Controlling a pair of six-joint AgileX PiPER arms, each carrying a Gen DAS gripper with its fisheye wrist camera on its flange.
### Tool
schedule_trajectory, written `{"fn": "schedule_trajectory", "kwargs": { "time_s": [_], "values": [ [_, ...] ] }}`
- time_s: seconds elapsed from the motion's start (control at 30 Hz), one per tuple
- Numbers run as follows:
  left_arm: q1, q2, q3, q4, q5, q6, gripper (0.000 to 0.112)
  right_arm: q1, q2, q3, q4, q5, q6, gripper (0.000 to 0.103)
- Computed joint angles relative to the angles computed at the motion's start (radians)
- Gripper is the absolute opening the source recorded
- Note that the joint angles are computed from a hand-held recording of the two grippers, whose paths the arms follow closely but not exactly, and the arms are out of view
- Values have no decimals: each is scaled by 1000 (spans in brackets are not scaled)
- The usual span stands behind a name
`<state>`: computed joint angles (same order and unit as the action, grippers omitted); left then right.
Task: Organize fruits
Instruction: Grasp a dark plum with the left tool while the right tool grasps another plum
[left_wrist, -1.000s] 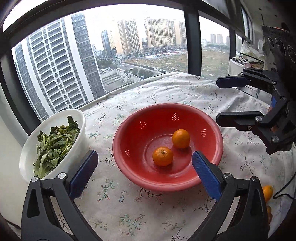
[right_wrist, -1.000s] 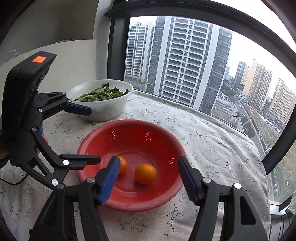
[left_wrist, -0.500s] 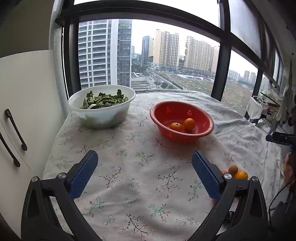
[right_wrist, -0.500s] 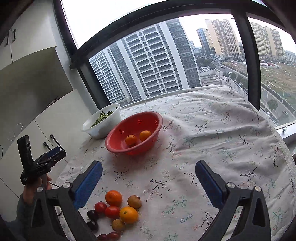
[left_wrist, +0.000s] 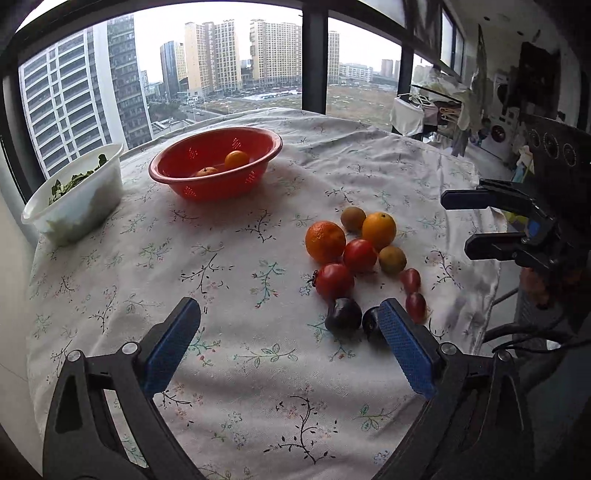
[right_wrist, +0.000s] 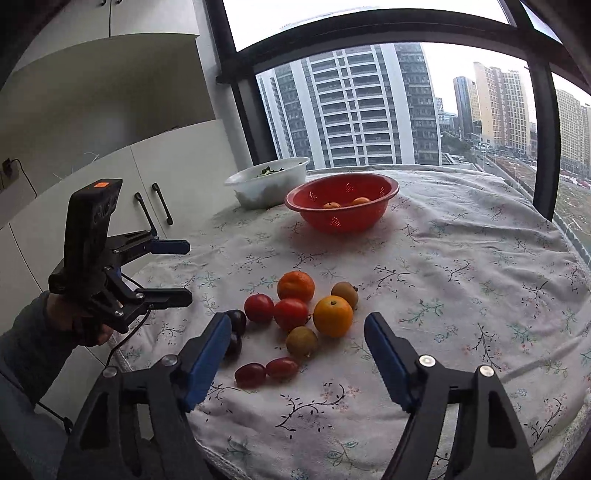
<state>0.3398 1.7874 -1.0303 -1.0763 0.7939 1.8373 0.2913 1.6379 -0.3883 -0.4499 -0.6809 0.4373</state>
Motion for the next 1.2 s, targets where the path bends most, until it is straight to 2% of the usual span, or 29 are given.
{"fn": "schedule_trajectory", "kwargs": {
  "time_s": [0.13,0.23,0.3,0.4,0.47,0.53,0.67,0.77,0.9,1.17,1.2],
  "values": [
    [-31,26,-28,44,-2,17,85,136,19,11,158,8,-217,63],
    [-40,23,-12,42,9,48,82,196,43,-30,190,77,-258,53],
    [-43,14,11,29,13,91,82,219,71,-43,187,92,-245,48],
    [-65,15,36,32,-22,130,81,257,97,-58,251,114,-303,46],
    [-80,43,11,68,-28,100,63,261,102,-59,246,115,-302,45],
    [-83,75,-25,92,-16,80,60,264,101,-60,246,116,-299,44],
    [-78,112,-99,146,27,54,60,307,82,-79,326,150,-397,44],
    [-87,130,-148,225,83,61,60,325,88,-140,315,238,-419,44],
    [-129,168,-202,328,54,17,60,347,145,-240,317,355,-446,44],
    [-159,257,-328,382,118,-34,60,329,208,-344,179,450,-289,43],
    [-163,264,-335,385,120,-37,60,326,215,-353,139,455,-253,41]
  ]
}}
